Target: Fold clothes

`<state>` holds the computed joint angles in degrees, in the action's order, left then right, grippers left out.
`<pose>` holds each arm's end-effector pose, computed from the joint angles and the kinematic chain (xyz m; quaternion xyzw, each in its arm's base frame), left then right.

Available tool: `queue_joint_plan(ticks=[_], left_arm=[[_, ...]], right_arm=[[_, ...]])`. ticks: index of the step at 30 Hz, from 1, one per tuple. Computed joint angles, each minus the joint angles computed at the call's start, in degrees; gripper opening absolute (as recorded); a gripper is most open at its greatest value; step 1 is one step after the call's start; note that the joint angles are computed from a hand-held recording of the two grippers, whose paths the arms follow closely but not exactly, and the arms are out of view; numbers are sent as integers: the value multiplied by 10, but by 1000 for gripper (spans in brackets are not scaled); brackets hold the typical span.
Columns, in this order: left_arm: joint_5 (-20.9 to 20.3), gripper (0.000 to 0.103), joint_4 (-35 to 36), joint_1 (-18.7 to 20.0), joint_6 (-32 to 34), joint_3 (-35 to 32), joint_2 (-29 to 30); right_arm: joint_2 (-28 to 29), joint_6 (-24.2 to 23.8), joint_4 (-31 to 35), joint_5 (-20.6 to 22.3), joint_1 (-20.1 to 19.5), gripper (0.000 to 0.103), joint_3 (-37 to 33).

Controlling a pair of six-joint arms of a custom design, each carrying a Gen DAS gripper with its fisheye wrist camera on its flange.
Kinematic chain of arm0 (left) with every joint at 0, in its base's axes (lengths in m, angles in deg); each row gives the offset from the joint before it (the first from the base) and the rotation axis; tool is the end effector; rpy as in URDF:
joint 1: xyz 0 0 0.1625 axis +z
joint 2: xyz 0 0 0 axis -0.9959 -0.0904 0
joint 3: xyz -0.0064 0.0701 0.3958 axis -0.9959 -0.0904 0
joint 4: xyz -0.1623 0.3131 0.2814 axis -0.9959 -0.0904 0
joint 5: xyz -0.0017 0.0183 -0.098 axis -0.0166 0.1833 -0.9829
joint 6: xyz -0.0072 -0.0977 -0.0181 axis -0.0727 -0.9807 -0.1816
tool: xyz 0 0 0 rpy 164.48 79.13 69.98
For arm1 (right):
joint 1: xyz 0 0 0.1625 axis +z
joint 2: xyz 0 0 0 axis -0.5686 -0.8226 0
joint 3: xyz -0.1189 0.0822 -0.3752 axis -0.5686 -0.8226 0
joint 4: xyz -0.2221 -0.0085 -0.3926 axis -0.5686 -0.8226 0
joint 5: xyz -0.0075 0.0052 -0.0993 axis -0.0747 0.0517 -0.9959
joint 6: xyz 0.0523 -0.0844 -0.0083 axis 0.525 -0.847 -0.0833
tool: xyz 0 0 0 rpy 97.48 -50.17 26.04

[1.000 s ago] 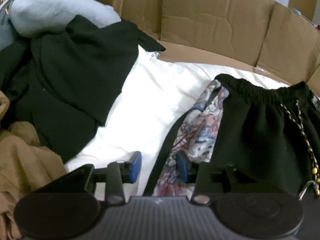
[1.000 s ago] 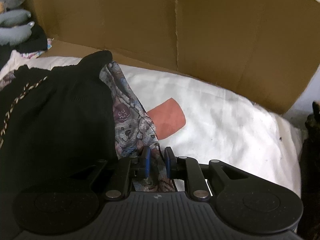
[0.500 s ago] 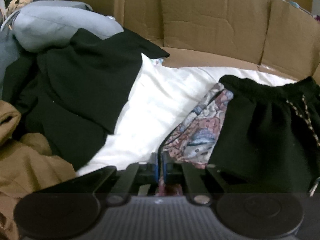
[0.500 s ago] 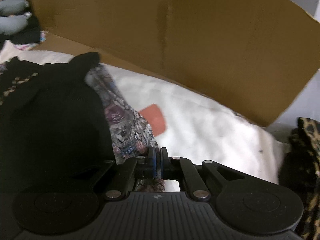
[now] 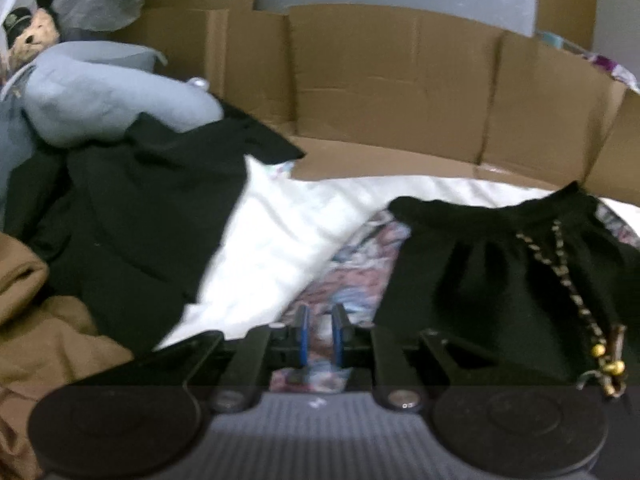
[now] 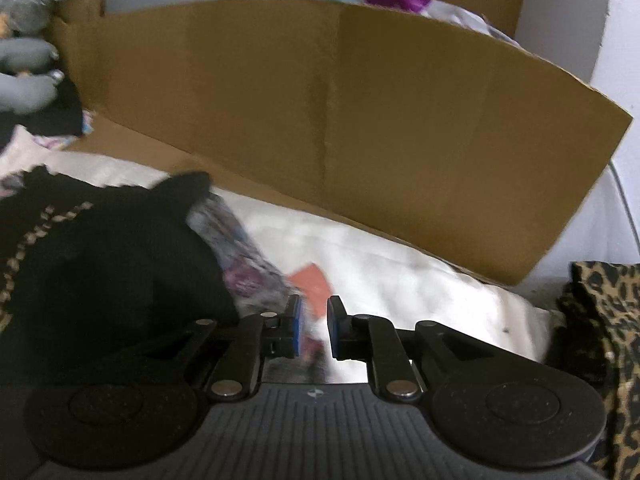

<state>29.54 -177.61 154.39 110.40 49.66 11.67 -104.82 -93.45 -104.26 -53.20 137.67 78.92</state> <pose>-0.0534 -0.7045 0.3822 0.2490 0.8659 -0.2853 0.3270 0.2594 -0.7497 0.1330 0.3165 -0.8395 0.3046 0.3197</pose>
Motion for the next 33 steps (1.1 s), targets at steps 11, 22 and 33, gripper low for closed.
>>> queue_joint_plan(ticks=[11,22,33], left_arm=[[10,14,35,14,-57,-43,38],[-20,30,133,-6,-82,-41,-9],[-21,51,177,-12,-97,61,-91]], right_arm=[[61,-12,54,-40,5,24,-60],[31,49,94,-1,23,41,-35],[-67,48,105,-11,27,49,127]])
